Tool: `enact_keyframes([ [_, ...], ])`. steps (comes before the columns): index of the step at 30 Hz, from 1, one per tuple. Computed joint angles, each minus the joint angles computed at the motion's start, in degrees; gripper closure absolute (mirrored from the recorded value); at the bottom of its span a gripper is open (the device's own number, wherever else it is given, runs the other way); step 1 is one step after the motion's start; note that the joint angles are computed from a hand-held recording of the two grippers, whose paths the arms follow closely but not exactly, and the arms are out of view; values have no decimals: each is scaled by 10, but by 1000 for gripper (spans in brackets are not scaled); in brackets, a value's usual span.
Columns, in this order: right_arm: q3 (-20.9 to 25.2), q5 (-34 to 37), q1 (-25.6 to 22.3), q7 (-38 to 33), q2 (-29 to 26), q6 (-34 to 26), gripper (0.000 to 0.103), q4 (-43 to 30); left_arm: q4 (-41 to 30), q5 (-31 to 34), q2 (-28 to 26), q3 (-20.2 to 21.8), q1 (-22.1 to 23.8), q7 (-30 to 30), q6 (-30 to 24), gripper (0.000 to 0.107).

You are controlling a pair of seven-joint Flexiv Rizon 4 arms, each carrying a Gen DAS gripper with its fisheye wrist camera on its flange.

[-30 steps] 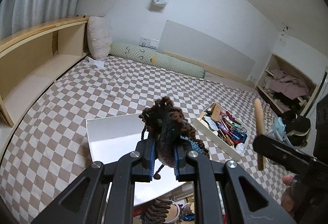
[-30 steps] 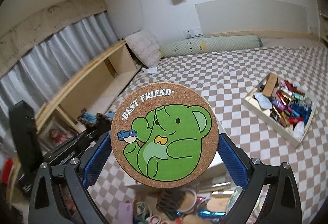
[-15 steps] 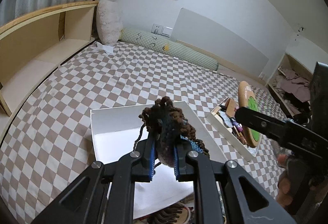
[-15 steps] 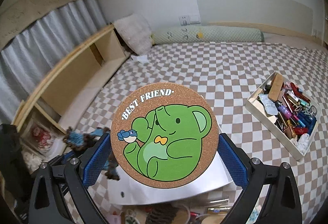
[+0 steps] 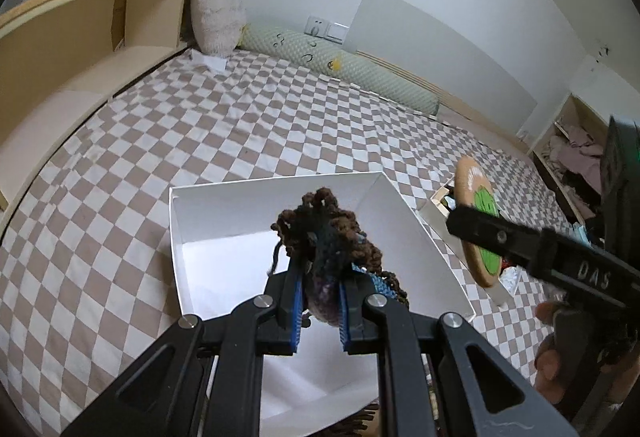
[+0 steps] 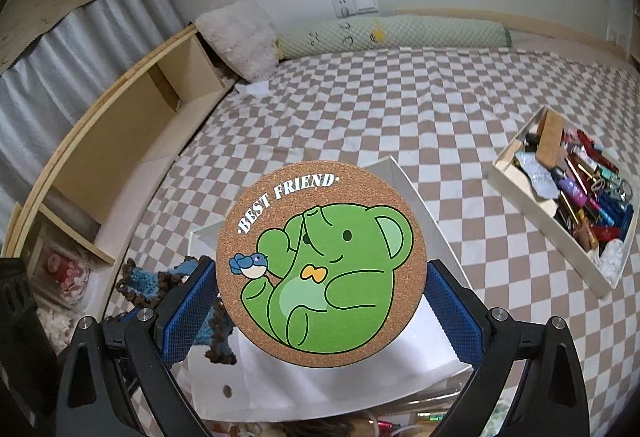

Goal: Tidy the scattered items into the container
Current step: 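Lower the crocheted coaster into the white box and open the left tool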

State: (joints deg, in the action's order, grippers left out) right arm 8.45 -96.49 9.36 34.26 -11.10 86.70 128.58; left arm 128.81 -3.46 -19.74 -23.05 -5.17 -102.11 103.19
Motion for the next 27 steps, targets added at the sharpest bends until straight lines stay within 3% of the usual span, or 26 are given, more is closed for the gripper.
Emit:
enact_keyframes([
  [7, -8, 63, 24, -52, -6, -17, 3, 9, -1, -3, -9, -12, 13, 2, -13, 93],
  [11, -14, 82, 33, -67, -15, -15, 3, 9, -6, -7, -17, 3, -3, 13, -19, 86],
  [14, -18, 93, 40, -73, -20, -14, 3, 9, -11, -17, -16, 24, -27, 21, -39, 85],
  [16, -19, 104, 45, -81, -23, -16, 3, 10, -8, -25, -20, 0, -9, 31, -46, 86],
  [18, -23, 113, 50, -86, -26, -17, 3, 10, -14, -30, -21, 22, -32, 38, -57, 85],
  [20, -26, 119, 54, -88, -30, -16, 3, 11, -16, -37, -23, 36, -48, 45, -66, 74],
  [22, -28, 129, 58, -95, -33, -17, 3, 12, -16, -44, -25, 52, -62, 47, -66, 38],
  [27, -36, 127, 65, -86, -44, -13, 3, 12, -8, -54, -26, 59, -65, 48, -52, 35],
])
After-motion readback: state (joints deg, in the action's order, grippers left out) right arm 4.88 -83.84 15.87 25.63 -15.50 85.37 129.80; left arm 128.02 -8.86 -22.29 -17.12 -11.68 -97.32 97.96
